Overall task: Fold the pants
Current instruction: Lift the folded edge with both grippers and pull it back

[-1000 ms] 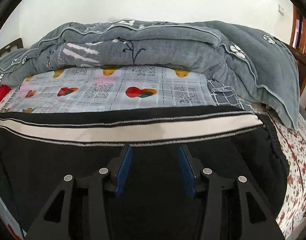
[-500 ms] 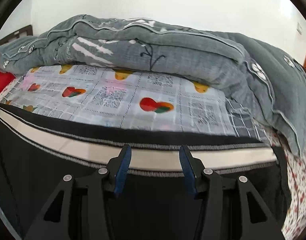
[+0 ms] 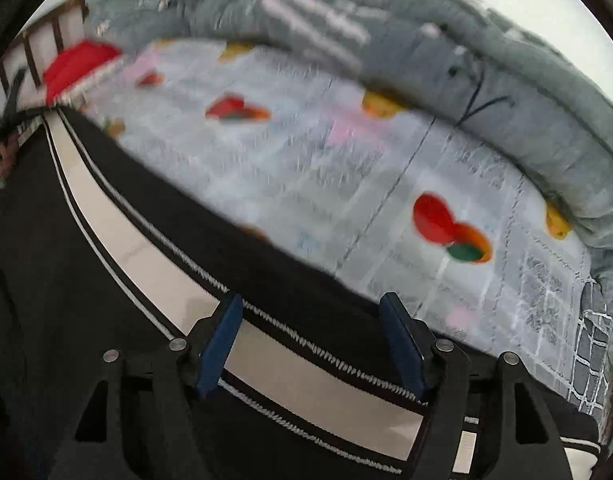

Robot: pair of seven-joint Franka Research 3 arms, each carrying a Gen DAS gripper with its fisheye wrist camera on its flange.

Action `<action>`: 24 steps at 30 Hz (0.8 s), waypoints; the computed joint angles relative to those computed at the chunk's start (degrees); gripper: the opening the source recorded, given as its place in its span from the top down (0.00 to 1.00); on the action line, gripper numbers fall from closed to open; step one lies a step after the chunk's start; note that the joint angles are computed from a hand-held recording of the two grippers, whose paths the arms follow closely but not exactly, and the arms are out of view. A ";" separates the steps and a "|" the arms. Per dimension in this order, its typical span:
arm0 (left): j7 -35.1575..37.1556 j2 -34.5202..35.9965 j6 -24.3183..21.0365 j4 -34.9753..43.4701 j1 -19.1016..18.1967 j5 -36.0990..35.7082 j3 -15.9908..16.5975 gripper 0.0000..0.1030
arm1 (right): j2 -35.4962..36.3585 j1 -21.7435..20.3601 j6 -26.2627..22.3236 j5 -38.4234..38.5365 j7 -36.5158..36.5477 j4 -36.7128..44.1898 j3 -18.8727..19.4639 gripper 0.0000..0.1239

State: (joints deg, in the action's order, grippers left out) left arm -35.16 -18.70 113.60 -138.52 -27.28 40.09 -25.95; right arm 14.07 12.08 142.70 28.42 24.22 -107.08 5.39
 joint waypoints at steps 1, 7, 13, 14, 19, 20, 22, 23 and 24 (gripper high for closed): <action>-0.13 -0.11 0.25 -0.17 0.00 0.03 0.05 0.81 | -0.41 -0.18 2.08 1.30 -2.02 -1.46 0.51 0.45; 0.03 0.04 0.14 0.00 -0.03 0.13 0.00 0.81 | -2.69 -0.21 3.83 5.88 -8.57 -4.83 1.25 0.96; -4.16 -1.60 -2.09 -0.43 -0.59 4.55 -2.23 0.81 | -5.67 -1.40 3.87 16.27 -13.93 -5.14 1.46 0.98; -3.91 -1.44 -2.29 -0.21 -0.61 4.72 -2.09 0.81 | -5.78 -1.16 4.06 16.83 -14.35 -5.04 1.25 0.98; 0.65 1.39 -1.59 1.45 -0.31 0.79 0.53 0.81 | -1.62 2.23 10.11 9.36 -7.94 -4.24 0.44 0.98; 0.96 1.67 -2.14 1.82 -0.25 0.82 0.39 0.81 | -1.16 2.50 11.28 8.18 -6.48 -4.66 0.47 0.98; 0.54 1.71 -3.09 2.11 -0.38 0.92 -0.05 0.78 | -0.81 2.63 13.71 7.54 -4.40 -5.16 0.97 0.96; 0.16 1.75 -3.62 2.20 -0.45 0.58 -0.15 0.75 | -0.96 2.91 14.70 6.40 -2.42 -5.36 0.80 0.91; -0.18 1.81 -4.03 2.32 -0.56 0.14 -0.18 0.72 | -1.15 2.96 15.63 5.67 -0.84 -5.59 0.73 0.79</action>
